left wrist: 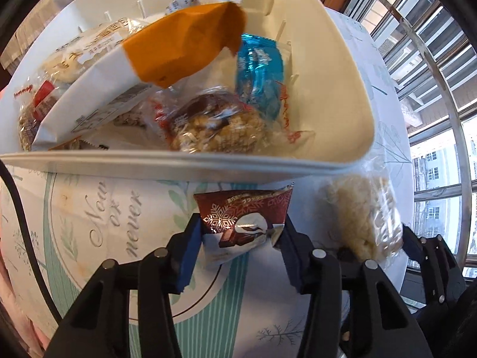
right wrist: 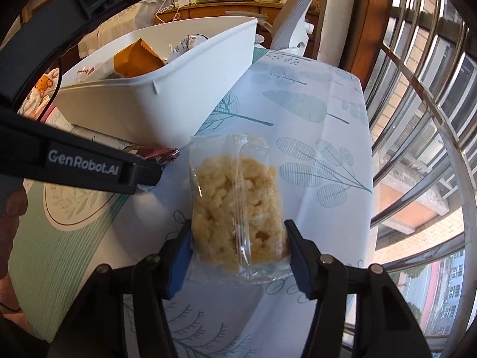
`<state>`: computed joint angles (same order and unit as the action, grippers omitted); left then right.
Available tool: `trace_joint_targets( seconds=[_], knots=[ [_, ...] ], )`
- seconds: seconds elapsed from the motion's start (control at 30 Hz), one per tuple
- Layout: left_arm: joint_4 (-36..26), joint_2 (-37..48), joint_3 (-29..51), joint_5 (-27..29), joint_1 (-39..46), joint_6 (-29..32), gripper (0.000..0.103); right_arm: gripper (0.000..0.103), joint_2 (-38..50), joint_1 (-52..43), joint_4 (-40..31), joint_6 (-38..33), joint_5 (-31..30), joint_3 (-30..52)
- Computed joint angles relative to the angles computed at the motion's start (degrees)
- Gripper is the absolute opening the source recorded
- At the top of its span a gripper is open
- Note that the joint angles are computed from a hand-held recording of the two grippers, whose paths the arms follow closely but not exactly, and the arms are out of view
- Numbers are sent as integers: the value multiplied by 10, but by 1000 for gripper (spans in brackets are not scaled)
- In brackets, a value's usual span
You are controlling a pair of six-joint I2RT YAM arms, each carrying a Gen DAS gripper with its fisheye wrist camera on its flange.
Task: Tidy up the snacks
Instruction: 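Grasp the chocolate wrapper with the left tool while the right tool grasps the rice-cake packet, then drop both packets into the white basket and open both tools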
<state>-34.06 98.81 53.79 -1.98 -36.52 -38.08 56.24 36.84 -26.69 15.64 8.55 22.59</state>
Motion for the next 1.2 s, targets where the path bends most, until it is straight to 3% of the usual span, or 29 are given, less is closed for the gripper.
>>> trace_joint_targets(
  seconds=[0.4, 0.67, 0.87, 0.9, 1.2],
  knots=[
    [-94, -124, -88, 11, 54, 29, 47, 59, -50, -67, -90, 60, -51, 55],
    [-234, -279, -107, 29, 166, 112, 47, 59, -43, -41, -119, 96, -16, 118],
    [-332, -303, -37, 34, 309, 264, 48, 59, -19, 2, -117, 118, 29, 171],
    [-336, -297, -25, 40, 299, 261, 48, 59, -13, 8, -116, 121, 33, 180],
    [-414, -239, 168, 67, 395, 442, 48, 59, 92, 79, -99, 174, 107, 295]
  ],
)
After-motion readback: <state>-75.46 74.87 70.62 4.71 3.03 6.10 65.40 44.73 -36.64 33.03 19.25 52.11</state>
